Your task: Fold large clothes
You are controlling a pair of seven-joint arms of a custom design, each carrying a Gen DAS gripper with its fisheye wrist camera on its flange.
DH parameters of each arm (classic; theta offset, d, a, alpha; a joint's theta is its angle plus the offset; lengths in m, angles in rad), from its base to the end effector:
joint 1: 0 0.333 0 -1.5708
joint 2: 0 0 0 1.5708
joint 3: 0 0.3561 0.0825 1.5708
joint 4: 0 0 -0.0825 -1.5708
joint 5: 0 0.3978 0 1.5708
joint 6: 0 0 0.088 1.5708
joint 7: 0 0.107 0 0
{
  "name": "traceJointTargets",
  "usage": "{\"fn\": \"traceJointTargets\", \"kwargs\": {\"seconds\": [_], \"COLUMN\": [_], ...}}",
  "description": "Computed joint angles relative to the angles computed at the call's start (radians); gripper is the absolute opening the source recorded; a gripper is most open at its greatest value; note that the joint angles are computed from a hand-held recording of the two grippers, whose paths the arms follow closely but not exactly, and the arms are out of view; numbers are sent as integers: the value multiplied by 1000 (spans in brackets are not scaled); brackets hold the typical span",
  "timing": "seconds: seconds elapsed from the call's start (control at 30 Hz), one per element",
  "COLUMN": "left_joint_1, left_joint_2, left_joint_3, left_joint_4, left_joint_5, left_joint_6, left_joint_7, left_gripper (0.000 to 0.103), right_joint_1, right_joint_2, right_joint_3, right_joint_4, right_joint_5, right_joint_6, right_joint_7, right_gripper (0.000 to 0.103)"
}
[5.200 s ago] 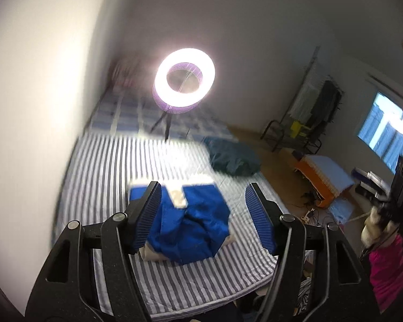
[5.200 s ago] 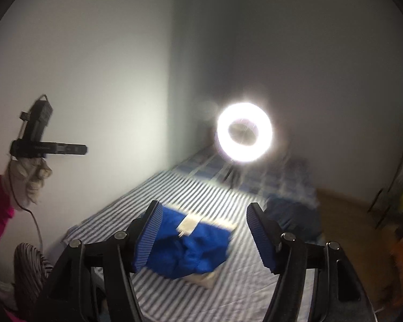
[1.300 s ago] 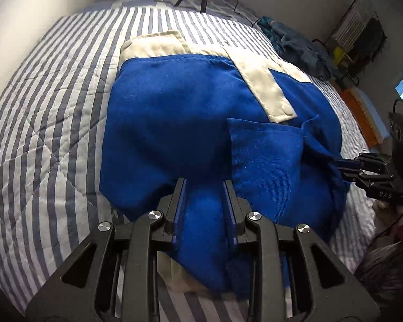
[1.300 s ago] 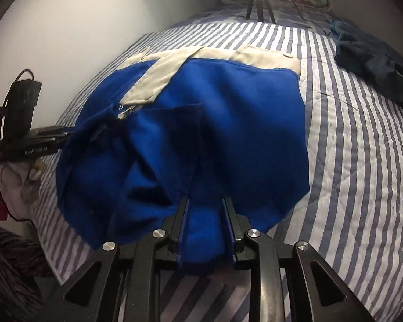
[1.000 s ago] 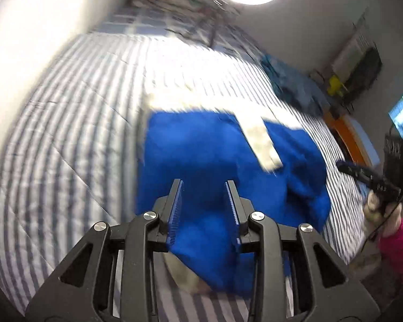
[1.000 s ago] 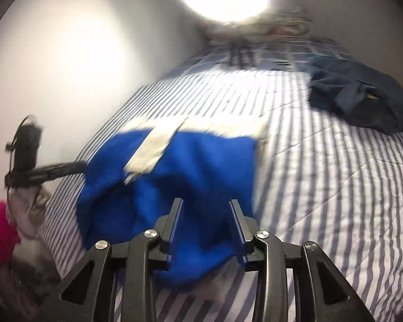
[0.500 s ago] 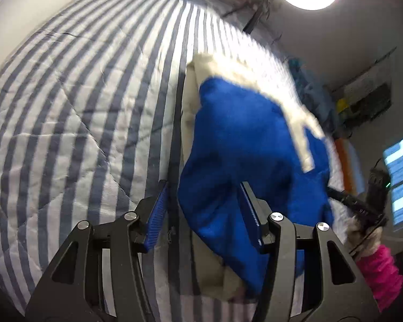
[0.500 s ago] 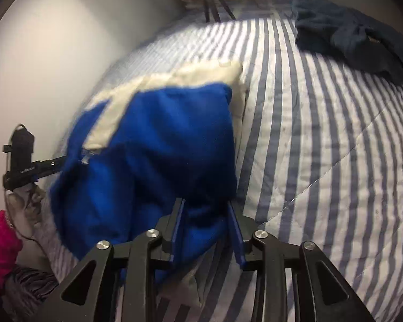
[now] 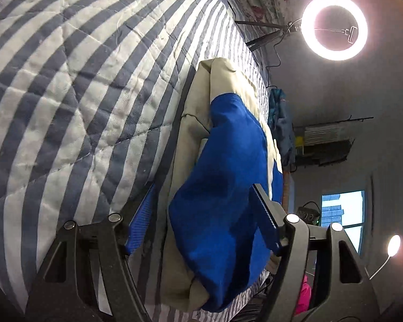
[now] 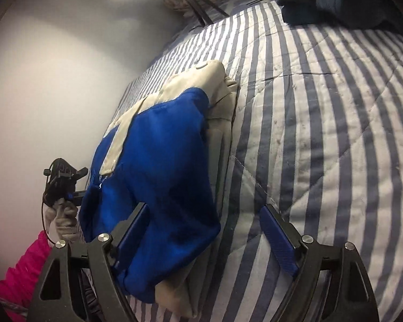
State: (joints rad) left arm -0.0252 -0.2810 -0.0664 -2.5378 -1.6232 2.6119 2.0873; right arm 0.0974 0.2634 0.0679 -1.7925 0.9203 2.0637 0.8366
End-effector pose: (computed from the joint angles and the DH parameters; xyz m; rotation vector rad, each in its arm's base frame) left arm 0.4458 -0.0195 0.4224 2.3161 -1.0040 1.3234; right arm 0.6460 0.1465 0.4560 -2.0015 1.2726 0.4917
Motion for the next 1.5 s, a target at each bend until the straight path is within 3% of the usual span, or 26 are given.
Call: {"fn": "traceJointTargets", "kwargs": {"seconds": [0.17, 0.37, 0.57, 0.73, 0.8, 0.93, 1.1, 1.27, 1.5], "left_joint_1": [-6, -22, -48, -82, -94, -113, -92, 8, 53], "left_joint_2": [49, 105, 145, 151, 154, 153, 133, 96, 45], "left_joint_3": [-13, -34, -61, -64, -72, -90, -128, -229, -307], "left_joint_4": [44, 107, 151, 157, 162, 158, 143, 138, 164], "left_joint_5": [-24, 14, 104, 197, 286, 601, 969, 1369, 1677], "left_joint_6": [7, 42, 137, 203, 240, 321, 370, 364, 308], "left_joint_7": [39, 28, -47, -109, -168, -398, -677, -976, -1211], "left_gripper": [71, 71, 68, 56, 51, 41, 32, 29, 26], "right_joint_1": [-31, -32, 2, 24, 41, 99, 168, 219, 251], "right_joint_2": [62, 96, 60, 26, -5, -74, -150, -240, -366], "right_joint_3": [10, 31, 34, 28, 26, 27, 32, 40, 48], "right_joint_4": [63, 99, 63, 35, 13, -31, -75, -138, -239], "right_joint_5": [79, 111, 78, 42, 16, -85, -244, -393, -552], "right_joint_6": [-85, -111, -59, -27, 4, 109, 230, 324, 404], "right_joint_7": [9, -6, -21, 1, 4, 31, 106, 179, 240], "right_gripper": [78, 73, 69, 50, 44, 34, 29, 27, 26]}}
